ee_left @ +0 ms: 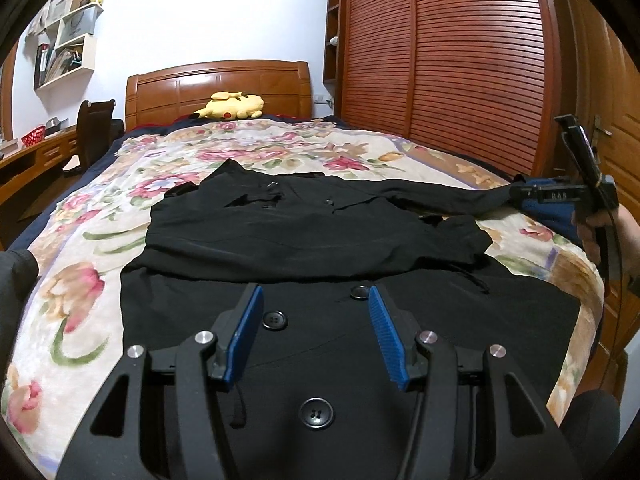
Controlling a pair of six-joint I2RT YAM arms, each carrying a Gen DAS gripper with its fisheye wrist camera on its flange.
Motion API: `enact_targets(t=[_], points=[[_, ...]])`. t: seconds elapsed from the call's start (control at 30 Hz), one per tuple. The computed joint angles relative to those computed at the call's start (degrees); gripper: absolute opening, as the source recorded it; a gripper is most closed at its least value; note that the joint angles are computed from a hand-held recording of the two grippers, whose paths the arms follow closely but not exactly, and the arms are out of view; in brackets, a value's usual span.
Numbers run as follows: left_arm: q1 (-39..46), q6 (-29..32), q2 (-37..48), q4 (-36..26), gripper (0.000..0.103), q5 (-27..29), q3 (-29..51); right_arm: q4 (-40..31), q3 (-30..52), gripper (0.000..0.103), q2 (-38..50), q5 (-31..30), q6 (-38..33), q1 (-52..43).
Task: Fold large clothes
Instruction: 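Move the right gripper to the other sleeve cuff by the blue pillow and grasp it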
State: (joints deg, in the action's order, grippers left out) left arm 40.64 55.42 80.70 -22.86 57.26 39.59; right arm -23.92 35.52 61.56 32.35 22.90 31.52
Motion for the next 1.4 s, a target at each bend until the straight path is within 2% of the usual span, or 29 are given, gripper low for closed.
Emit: enact_targets(t=[0.3,0.4,0.6,0.73,0.9,1.1,1.33,1.37,1.4], points=[[-1.2,-1.3,1.4,1.0,0.054,-1.1,0.3,0.2,-2.6,0.075,-8.7,-11.0,-13.8,-25.7],[-1.6,-1.8,1.0,1.8,0.054,-1.5,-0.2,1.9,-2.1,0.075,-8.0,-15.9,-17.7,-35.6],[-2.9,-3.3,0.4,4.3,0.054,-3.1,-1.6,6.0,0.5,0.075,-3.1,-23.7,-20.1,-50.4],[-3.5,-3.4,0.2,4.9,0.054,-3.8,-2.2,7.9,2.4,0.075,1.5,-24.8,-19.9,-55.3],[-4.7,-3.9,0.6,5.7,0.054,-5.2,-2.3,8.9,4.6,0.075,6.3,-22.1,-18.6,-58.0],[-4.7,-3.9,0.6,6.2,0.054,-5.2,-2.6,9.5,5.2,0.075,8.8,-23.0,-17.6,-61.9],[-4.7,-3.6,0.5,5.8,0.054,-5.4,-2.5,9.6,5.2,0.075,11.0,-24.9,-17.6,-61.9],[-4.7,-3.7,0.5,5.7,0.054,-5.4,-2.6,9.8,5.1,0.074,11.5,-24.5,-17.8,-61.5],[-4.7,-3.7,0.5,5.6,0.054,-5.5,-2.5,9.9,5.0,0.067,11.7,-23.9,-18.0,-61.2]])
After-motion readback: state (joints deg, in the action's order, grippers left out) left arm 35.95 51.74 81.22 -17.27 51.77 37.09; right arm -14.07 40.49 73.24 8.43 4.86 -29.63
